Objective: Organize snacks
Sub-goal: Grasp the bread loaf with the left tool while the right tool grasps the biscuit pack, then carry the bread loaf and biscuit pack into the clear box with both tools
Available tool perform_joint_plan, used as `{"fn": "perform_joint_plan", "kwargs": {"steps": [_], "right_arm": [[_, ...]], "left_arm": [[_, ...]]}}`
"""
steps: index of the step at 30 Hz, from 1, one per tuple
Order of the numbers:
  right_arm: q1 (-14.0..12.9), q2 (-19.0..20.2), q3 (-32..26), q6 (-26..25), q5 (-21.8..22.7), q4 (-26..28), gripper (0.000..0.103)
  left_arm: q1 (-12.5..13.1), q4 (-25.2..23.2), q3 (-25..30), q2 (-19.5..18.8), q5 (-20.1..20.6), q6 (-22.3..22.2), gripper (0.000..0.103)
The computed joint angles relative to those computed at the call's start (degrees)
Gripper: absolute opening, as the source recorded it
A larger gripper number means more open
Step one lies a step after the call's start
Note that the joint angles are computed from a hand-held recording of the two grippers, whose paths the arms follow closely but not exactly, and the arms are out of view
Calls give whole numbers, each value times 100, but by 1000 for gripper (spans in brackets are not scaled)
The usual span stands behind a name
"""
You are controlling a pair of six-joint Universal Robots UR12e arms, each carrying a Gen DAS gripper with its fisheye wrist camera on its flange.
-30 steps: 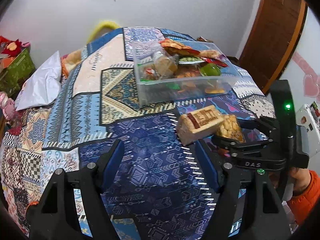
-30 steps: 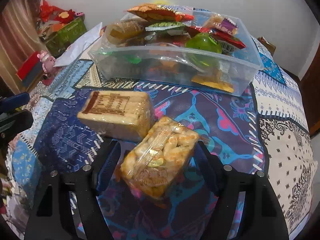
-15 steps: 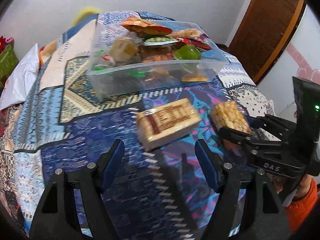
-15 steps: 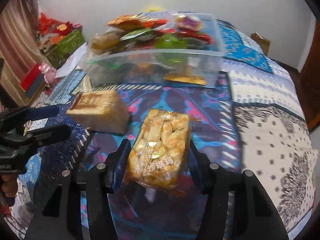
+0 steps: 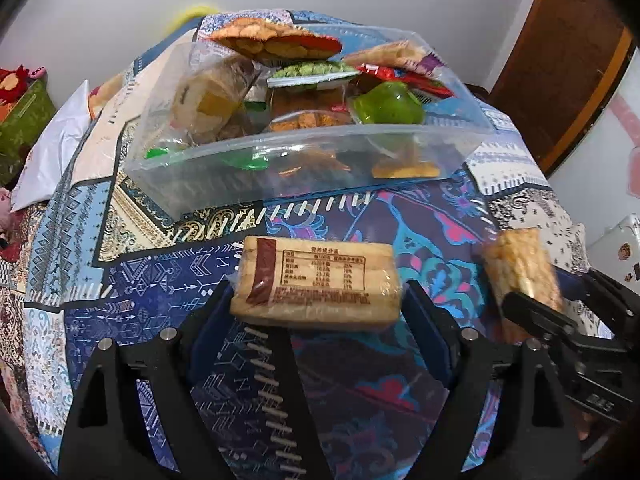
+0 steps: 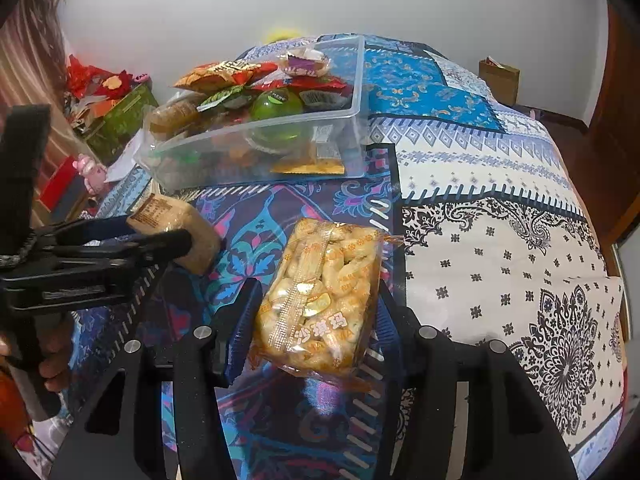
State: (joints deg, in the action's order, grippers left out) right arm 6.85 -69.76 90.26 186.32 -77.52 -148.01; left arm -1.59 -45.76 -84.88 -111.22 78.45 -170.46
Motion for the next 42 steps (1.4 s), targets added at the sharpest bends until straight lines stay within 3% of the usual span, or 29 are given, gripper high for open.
{"fn": "perform_joint_plan", "kwargs": {"steps": [9, 20, 28, 35, 38, 42], "right_arm": [[18, 67, -123, 8, 46, -94, 51], [78, 242, -532, 23, -33, -336, 51], [147, 498, -995, -86, -86, -465, 51], [207, 789, -1436, -178, -120, -432, 51], [223, 929, -1656, -242, -99, -374, 42], [256, 1132, -1969, -324, -127, -195, 42]], "left_arm": [[124, 386, -240, 127, -277, 117, 78], [412, 1135, -265, 371, -644, -128, 78], [583, 1111, 210, 148, -814, -452, 78], [587, 1090, 656, -181, -593, -613, 78], [578, 954, 858, -352, -495, -694, 78], [560, 899, 1118, -571, -426, -778, 78]]}}
